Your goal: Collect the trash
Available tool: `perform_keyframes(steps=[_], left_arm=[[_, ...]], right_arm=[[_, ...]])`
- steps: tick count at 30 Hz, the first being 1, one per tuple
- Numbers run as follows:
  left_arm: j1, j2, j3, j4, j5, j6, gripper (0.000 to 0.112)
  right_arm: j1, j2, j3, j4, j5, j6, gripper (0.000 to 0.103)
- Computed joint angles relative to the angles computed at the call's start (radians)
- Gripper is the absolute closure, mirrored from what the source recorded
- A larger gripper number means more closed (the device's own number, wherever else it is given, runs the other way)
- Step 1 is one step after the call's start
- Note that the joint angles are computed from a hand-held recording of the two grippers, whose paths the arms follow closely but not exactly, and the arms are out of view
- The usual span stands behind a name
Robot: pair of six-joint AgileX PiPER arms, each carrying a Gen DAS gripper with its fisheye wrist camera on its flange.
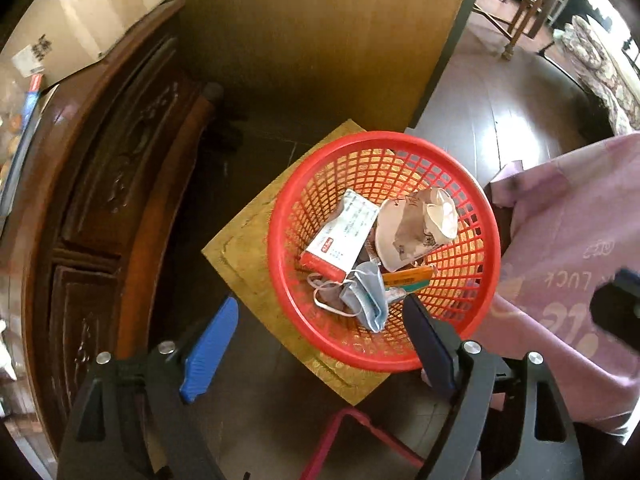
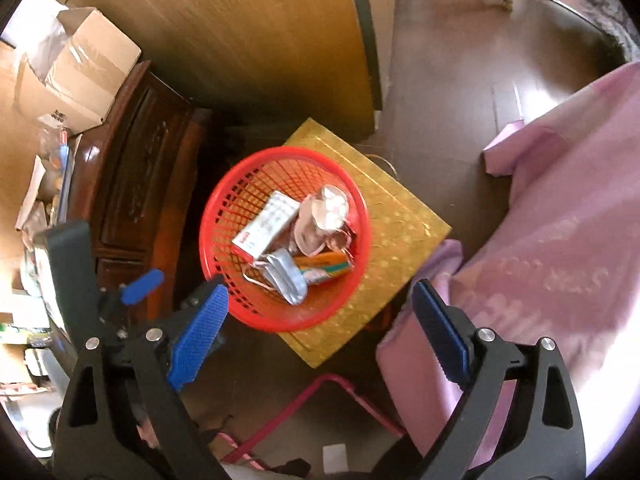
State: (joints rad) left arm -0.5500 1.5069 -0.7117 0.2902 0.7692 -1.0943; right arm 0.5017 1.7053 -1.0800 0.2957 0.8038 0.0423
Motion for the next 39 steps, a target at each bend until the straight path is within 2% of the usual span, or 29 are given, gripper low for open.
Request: perform_keyframes(steps=[13, 20, 31, 39], left_arm=[[-0.100, -0.141, -0.026, 0.025, 0.188, -0.084, 0.025], [-0.171, -0.162, -0.055, 0.042, 0.256, -0.144, 0.025], [-0.235, -0.169, -0.099, 0.056, 0.332, -0.177, 0.025], [-0.246, -0.171, -0.113, 0.057, 0.358, -0.178, 0.025]], right_arm=[[0.014, -0.139, 0.158, -0.037, -0.053, 0.011, 0.011], [-0.008, -0.149, 0.175, -0.024, -0.036, -0.014, 0.011], [-0.015, -0.150, 0.177, -0.003, -0.023, -0.037, 0.010], [-0.022, -0.159, 0.184, 0.003, -0.026, -0.045, 0.009]])
